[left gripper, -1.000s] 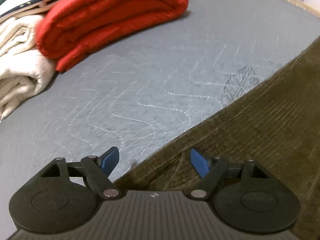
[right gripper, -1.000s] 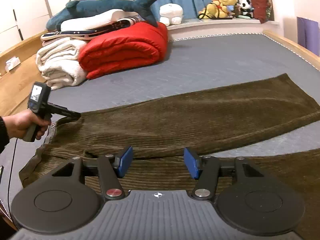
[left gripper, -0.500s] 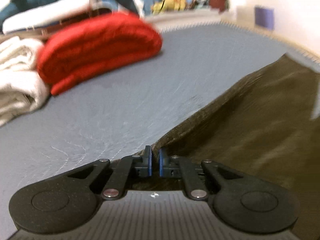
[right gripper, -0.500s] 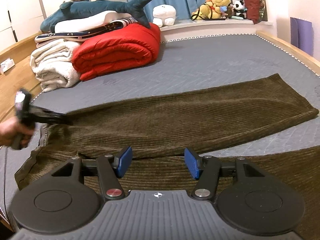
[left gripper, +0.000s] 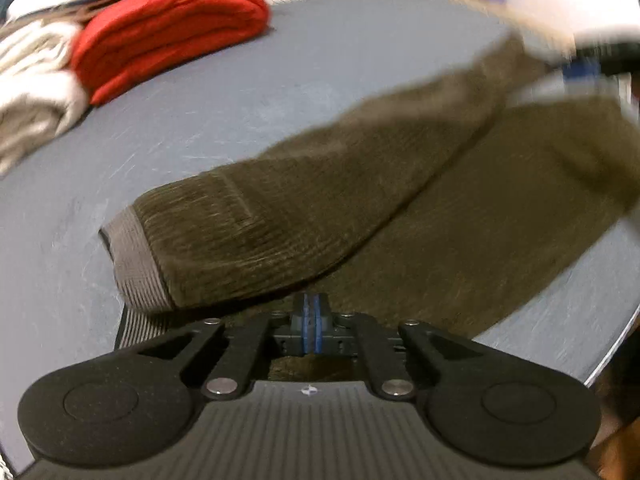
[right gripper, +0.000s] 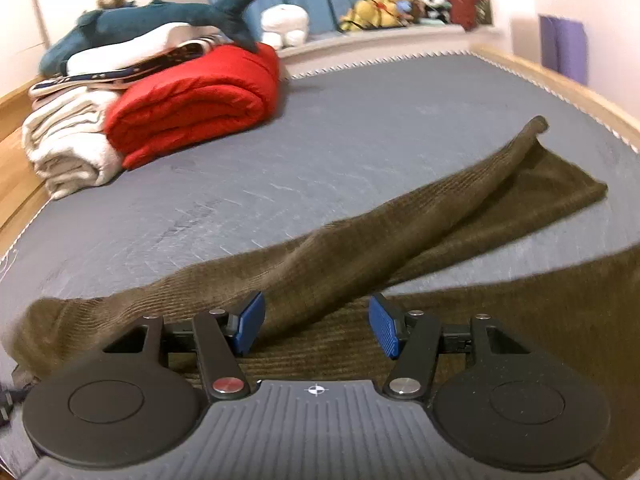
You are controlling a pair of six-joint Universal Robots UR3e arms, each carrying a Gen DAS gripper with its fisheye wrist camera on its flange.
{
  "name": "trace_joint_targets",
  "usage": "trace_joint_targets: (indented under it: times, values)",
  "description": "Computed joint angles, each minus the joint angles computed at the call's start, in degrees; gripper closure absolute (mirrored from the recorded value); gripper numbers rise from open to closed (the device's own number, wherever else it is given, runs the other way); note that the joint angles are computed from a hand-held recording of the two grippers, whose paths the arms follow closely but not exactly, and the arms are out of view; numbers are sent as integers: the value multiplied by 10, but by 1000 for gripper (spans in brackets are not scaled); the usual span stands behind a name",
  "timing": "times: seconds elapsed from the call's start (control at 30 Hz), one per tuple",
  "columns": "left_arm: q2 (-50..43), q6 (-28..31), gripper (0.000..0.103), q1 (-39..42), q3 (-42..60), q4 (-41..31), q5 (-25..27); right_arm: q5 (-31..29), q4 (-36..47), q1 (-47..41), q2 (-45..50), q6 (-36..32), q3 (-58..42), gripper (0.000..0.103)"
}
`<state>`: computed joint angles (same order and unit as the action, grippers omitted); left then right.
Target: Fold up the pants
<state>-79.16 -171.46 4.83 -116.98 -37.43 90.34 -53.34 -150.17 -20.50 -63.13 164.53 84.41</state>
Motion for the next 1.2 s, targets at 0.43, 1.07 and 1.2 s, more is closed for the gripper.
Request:
trace_joint_targets:
  times: [0.43,1.07,1.2]
  values:
    - [-72,-129,19,143,28,-40,-166,-16,35,-11,-1,24,9,39]
    - [-147,-284,85,162,92,21,-110,-2,77,-15,63,58,-83,32]
    - [-100,-289,87,181,42,53,-116,10,78,-21,74,96,-116,32]
